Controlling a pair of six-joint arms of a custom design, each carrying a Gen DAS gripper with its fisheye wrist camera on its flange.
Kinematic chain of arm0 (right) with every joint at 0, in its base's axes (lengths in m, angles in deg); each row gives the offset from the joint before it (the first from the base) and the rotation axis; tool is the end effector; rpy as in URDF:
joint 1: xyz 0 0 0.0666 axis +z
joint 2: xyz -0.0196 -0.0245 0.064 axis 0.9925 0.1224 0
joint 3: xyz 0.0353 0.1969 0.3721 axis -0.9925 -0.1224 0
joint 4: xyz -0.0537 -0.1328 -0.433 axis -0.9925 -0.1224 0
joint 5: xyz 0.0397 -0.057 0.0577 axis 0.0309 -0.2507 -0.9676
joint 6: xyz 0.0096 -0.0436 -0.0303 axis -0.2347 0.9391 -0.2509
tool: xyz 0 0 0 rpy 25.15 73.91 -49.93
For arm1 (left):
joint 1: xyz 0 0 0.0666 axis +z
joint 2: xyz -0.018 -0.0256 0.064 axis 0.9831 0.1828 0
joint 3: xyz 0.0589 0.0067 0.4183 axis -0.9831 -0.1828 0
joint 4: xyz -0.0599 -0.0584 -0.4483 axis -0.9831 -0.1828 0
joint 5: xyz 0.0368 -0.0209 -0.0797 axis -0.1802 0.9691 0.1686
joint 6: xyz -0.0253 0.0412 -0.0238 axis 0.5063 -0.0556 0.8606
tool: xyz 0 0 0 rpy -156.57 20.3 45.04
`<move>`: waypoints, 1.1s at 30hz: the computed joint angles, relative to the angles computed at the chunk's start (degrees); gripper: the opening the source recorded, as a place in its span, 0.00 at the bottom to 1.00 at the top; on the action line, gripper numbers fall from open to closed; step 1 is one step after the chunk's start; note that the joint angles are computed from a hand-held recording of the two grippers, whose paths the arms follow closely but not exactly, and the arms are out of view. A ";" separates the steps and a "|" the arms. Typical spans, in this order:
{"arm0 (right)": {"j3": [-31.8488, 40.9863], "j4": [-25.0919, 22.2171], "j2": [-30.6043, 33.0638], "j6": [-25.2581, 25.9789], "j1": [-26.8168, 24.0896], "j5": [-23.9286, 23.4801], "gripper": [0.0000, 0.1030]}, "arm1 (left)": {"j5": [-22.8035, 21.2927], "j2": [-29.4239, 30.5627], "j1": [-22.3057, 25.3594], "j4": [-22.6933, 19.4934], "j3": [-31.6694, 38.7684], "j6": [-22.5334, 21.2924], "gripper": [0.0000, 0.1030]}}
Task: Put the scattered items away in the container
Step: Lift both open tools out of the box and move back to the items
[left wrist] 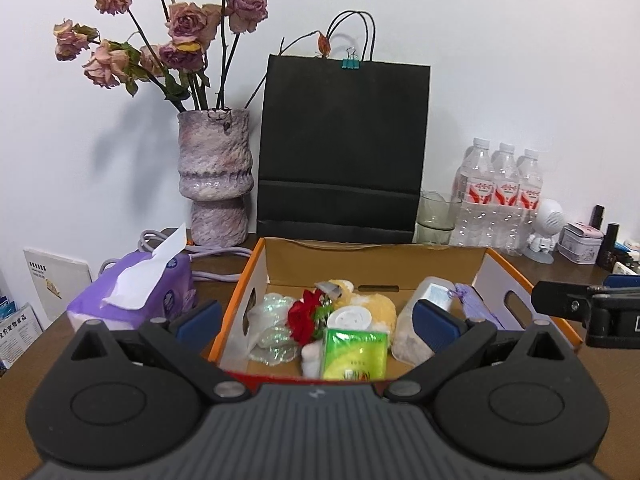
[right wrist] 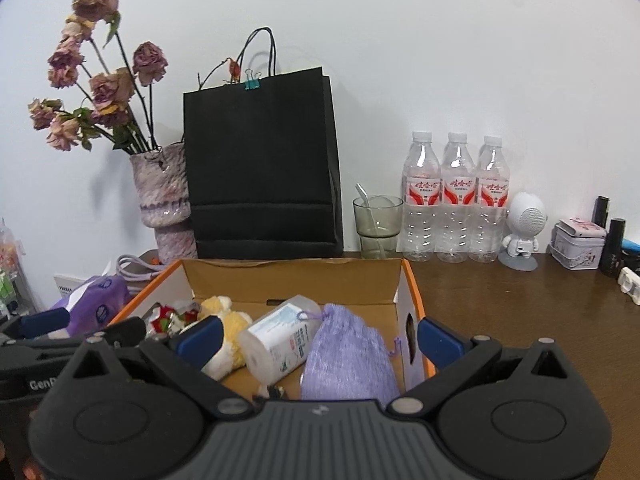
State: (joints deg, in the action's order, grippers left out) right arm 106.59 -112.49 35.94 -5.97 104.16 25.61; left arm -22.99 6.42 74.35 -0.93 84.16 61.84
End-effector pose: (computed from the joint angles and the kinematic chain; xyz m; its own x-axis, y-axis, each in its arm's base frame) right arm 0.5929 0.2171 0.4693 -0.4312 0.0908 -0.8977 0.0364 0.9959 0.0832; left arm 0.6186 -0.0597 0.4533 -0.3862 0.0422 -0.9215 0.1907 0.9810 -0.0350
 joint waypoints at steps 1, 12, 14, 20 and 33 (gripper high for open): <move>-0.60 -0.01 -0.62 -0.02 0.25 0.28 1.00 | 0.19 -0.79 0.13 0.09 -0.76 -0.05 1.00; -7.06 -0.69 -7.24 0.03 3.69 4.21 1.00 | 2.39 -8.44 2.08 0.40 -7.63 -0.65 1.00; -7.93 -0.91 -8.10 -0.03 4.29 4.74 1.00 | 2.66 -9.50 2.36 0.13 -8.67 -1.13 1.00; -10.14 -2.09 -10.04 -0.65 5.45 5.74 1.00 | 3.18 -11.77 2.89 -0.62 -11.17 -1.94 1.00; -13.19 -4.05 -11.51 -2.14 6.23 6.20 1.00 | 3.71 -13.47 3.26 -1.79 -13.60 -3.20 1.00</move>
State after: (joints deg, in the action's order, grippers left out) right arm 93.40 -116.53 24.43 -8.11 110.39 31.81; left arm -19.28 -7.05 77.61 -2.72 70.56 58.64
